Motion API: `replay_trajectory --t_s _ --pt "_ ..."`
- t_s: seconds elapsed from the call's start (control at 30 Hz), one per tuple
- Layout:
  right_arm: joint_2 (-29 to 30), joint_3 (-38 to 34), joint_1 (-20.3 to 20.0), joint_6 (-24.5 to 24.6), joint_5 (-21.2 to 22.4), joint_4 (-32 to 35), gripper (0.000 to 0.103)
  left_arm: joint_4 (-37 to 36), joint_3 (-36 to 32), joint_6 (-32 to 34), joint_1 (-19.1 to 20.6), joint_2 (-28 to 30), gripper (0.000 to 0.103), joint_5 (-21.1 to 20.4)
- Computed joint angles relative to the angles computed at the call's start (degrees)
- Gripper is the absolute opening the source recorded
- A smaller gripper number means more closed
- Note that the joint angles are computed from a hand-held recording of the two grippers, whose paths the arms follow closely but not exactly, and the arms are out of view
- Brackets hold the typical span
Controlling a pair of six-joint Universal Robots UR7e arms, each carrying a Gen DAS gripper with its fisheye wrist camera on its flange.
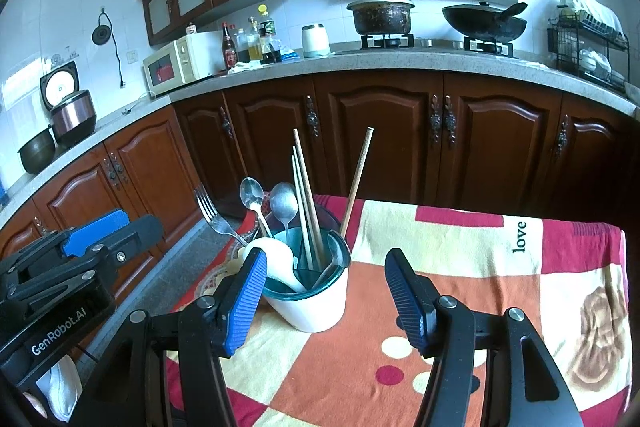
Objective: Organize utensils
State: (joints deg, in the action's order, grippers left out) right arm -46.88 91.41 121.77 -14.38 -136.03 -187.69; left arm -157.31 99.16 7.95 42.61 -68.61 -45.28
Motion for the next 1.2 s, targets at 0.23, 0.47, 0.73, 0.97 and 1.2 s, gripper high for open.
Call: replay_trajectory --t_s 0.23,0.47,0.73,0.97,1.2 --pt "0.3 -0.3 -0.1 -0.6 -0.1 0.5 0.059 -0.6 0.0 0.3 0.1 0.2 0.042 0.3" --pt "1.0 -1.1 0.2 -0.7 -0.2 1.1 0.059 0.1 0.1 -0.3 0.3 0.0 0.042 0.3" --pt "1.4 -1.4 0.2 -0.4 -0.4 1.8 0.06 0.1 0.2 -0.3 0.3 0.0 0.042 0.3" --pt "1.3 -1.3 0.1 -0.3 -0.3 1.9 0.06 0.6 0.3 -0.8 0.3 -0.2 0.042 0.1" --pt "1.2 -0.8 -0.2 0.4 0.0 2.2 0.06 0.8 0.9 -1.2 0.3 -0.3 0.042 -0.1"
